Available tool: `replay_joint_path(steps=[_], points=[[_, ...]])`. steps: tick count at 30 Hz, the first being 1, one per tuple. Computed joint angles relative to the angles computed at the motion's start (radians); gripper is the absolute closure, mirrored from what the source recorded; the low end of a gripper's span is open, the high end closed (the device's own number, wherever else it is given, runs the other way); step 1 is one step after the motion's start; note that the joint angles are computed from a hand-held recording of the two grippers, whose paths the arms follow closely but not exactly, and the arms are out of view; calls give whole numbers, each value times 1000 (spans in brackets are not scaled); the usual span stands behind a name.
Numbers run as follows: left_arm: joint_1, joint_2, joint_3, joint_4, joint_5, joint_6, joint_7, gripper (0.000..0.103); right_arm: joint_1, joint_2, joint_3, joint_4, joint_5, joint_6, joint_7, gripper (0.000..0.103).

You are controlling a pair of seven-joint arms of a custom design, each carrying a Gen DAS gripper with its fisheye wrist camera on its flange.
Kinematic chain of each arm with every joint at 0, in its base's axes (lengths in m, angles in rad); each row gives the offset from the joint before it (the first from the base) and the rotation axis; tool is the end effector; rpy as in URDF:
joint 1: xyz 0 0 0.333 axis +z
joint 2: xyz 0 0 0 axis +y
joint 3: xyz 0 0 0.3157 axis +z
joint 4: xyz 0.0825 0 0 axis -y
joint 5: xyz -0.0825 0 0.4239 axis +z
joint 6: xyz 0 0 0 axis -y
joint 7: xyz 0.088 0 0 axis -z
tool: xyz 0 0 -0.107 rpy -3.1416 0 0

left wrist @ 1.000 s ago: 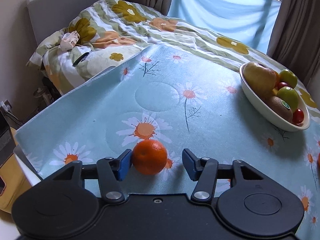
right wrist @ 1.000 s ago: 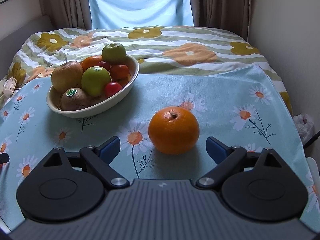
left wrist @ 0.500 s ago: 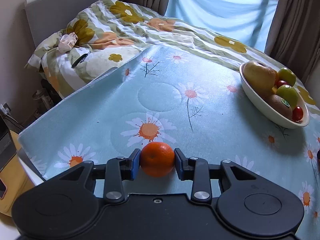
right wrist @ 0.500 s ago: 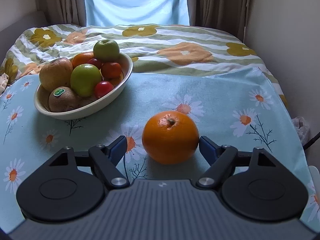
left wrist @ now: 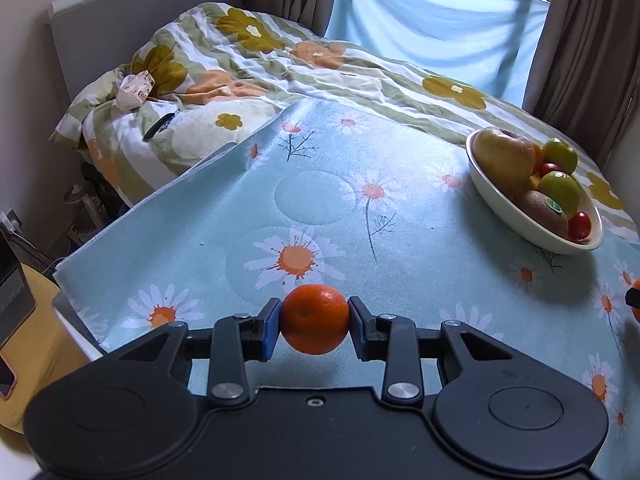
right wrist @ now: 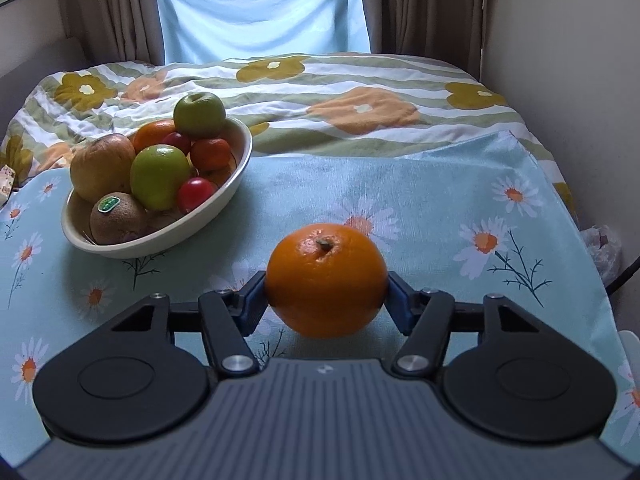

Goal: Organize fruits
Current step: 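Carry the tangerine to the bowl with the left tool while the right tool carries the orange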

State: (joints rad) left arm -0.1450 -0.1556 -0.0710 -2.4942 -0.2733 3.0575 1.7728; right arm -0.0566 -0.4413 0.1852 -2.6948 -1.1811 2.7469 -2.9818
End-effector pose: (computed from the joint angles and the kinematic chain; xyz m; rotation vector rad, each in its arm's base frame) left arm 0.5217 -0.0930 0.3980 -1.6917 1.9815 -0.7960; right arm 0.4263 0.0882 0.3725 -1.1980 2.2102 -0.9222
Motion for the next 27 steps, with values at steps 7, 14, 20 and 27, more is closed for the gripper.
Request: replay_joint_path(steps=[7,14,20,27], points=[[-83,-111,54,-38,-75,-13,104,64,34,-132,3,-33,136,-7,-138,27],[-198,-202,133,-31,-150,-43,253,64,60,-240,25,-36,326,-28,-316,27],[-273,-210,175,24,-215,-49,370,64,42,-275,82,2,434,-44,-403,27],[-350,-142,223,152,-388,-115,596,64,-2,-243,150,78,478,-78,-405,27]])
